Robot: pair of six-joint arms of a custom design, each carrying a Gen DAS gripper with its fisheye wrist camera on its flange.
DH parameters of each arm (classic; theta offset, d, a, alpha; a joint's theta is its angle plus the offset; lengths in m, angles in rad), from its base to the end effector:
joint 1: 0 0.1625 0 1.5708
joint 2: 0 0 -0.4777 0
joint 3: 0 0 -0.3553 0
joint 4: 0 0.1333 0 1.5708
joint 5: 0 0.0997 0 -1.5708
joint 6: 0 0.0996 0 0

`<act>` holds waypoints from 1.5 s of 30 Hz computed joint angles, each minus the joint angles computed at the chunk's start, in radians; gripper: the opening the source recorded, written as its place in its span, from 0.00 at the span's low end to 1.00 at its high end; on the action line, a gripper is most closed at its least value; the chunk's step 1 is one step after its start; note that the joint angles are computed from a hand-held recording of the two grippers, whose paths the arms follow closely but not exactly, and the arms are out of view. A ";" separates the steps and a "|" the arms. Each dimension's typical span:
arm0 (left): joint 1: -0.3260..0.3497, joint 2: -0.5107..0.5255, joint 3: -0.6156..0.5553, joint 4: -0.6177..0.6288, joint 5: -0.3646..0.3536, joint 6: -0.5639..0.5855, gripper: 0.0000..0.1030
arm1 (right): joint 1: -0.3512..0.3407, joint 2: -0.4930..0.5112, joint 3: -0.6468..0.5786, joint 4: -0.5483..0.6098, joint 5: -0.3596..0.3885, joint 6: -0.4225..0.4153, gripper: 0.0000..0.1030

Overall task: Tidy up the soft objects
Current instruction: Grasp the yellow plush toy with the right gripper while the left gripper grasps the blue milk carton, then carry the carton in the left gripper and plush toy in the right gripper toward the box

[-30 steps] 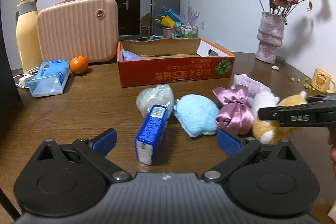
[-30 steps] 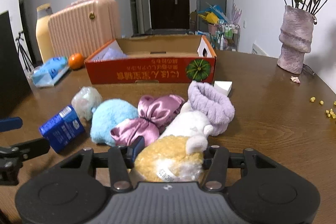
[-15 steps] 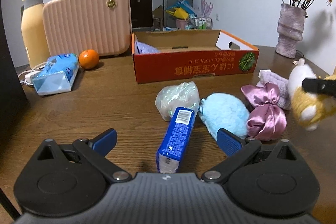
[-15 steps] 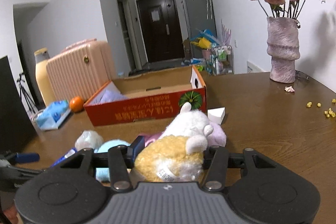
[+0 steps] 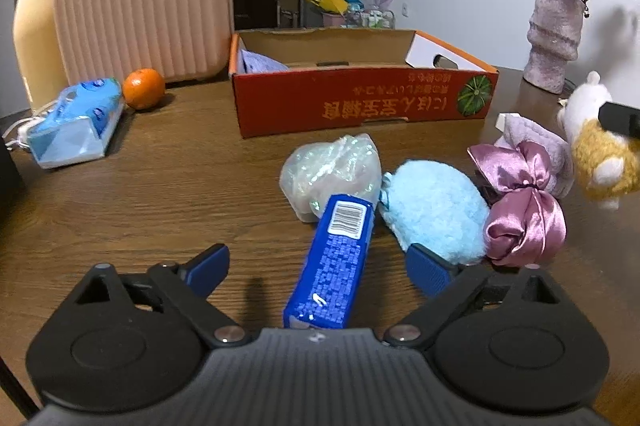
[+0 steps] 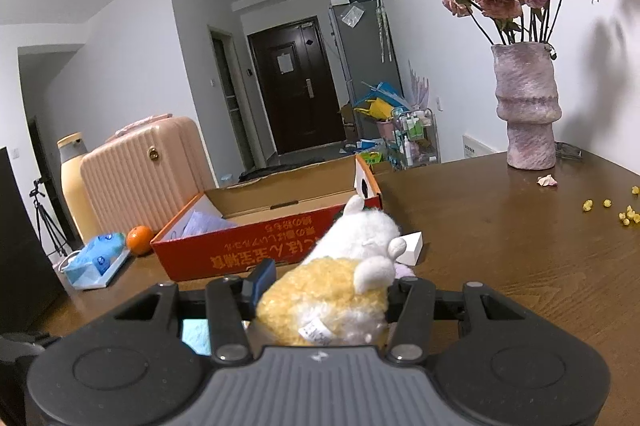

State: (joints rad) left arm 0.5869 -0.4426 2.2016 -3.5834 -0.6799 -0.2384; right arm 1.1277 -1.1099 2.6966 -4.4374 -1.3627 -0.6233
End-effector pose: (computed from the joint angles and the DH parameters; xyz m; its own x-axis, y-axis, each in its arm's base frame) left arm -0.2808 -0.4399 -0.0175 -0.6865 0.2771 -0.6722 0.6626 0.6190 -0.4216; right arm -0.0019 -0.3630 0.3027 -0.8584 0.0442 0.5111 -0.4657 0.3509 -0.8124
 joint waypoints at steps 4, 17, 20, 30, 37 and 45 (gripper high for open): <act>0.021 -0.011 -0.005 0.016 -0.062 0.008 0.71 | 0.001 0.002 -0.008 0.001 0.006 0.003 0.47; 0.036 -0.030 0.016 -0.045 -0.153 0.022 0.24 | 0.075 0.002 -0.081 0.022 0.007 0.019 0.47; 0.024 -0.033 0.030 -0.091 -0.151 0.033 0.24 | 0.106 -0.002 -0.121 0.064 0.002 0.021 0.47; 0.012 -0.056 -0.012 -0.139 -0.123 0.108 0.24 | 0.219 0.028 -0.288 0.215 -0.043 -0.007 0.47; 0.028 -0.030 -0.120 -0.178 -0.118 0.196 0.24 | 0.248 0.038 -0.389 0.310 -0.073 -0.008 0.47; 0.047 0.000 -0.222 -0.164 -0.121 0.249 0.24 | 0.247 0.037 -0.474 0.428 -0.095 -0.005 0.47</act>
